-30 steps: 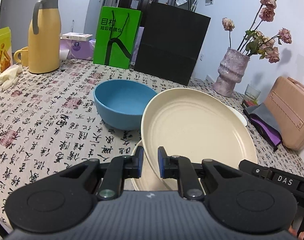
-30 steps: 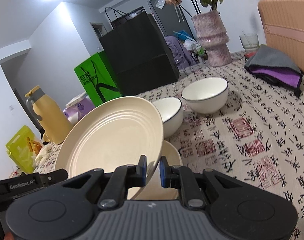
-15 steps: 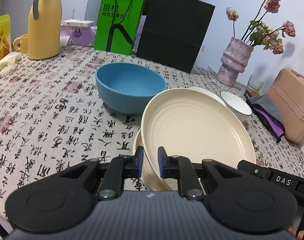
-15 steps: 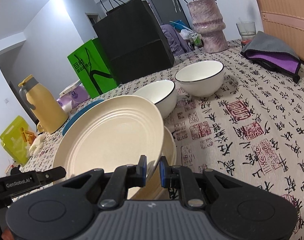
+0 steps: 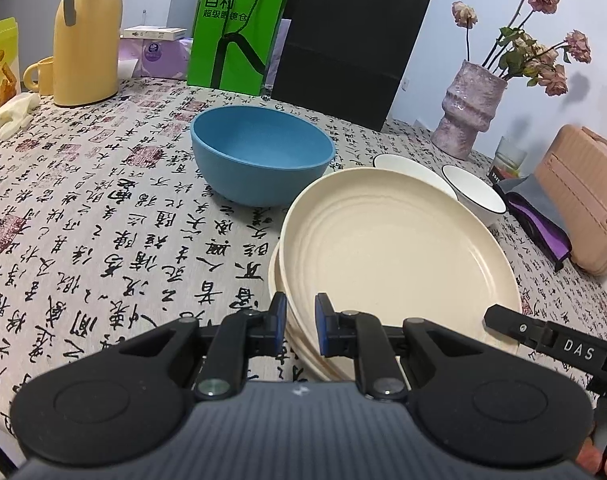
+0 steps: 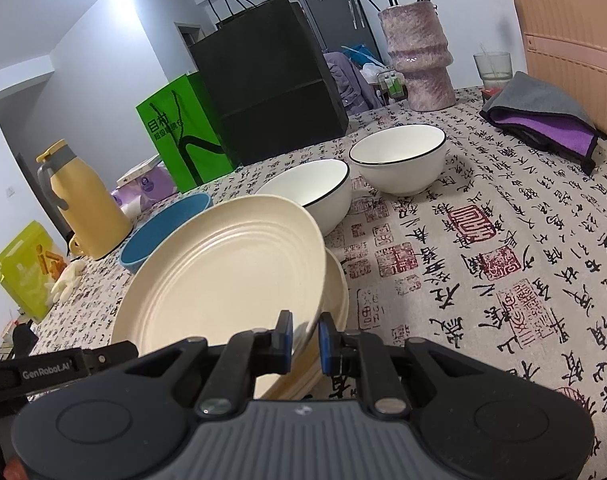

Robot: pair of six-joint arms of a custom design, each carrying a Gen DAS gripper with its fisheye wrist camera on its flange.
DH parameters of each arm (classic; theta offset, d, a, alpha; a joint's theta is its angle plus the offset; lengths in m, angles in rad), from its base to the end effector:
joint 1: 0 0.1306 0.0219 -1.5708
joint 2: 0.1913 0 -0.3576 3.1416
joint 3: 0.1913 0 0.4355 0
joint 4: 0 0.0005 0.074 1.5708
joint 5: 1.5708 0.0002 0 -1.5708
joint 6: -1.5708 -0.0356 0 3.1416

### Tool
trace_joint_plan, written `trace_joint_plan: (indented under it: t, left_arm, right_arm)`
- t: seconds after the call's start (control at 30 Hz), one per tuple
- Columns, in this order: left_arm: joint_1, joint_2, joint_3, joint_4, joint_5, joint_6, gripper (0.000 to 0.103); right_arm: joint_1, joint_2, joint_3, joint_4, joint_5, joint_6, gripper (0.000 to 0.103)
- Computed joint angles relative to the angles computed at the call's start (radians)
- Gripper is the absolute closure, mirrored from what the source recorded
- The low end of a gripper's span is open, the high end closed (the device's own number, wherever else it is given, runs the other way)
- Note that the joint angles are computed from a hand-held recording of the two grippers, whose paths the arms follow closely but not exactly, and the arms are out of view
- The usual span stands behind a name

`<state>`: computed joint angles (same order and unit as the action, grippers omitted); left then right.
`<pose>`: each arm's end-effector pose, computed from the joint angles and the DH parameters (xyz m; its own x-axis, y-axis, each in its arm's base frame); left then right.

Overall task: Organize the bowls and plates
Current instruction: 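Lower the held cream plates with both tools onto the plate stack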

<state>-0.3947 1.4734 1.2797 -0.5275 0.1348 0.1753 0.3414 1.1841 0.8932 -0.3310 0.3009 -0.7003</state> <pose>0.5193 -0.2220 0.3305 -0.6829 0.0973 -0.7240 0.3607 0.9068 -0.2184 0.4346 0.1427 0.2934 -0.4795 0.4828 -0.7328 0.2829 0.8755 0.3918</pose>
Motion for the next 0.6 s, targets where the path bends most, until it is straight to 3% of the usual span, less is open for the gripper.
trace_joint_plan:
  t: [0.6]
  left_arm:
    - [0.0,0.001,-0.003,0.012,0.003,-0.027,0.087]
  right_arm:
    - [0.005,0.005,0.006,-0.012,0.017,0.008,0.089]
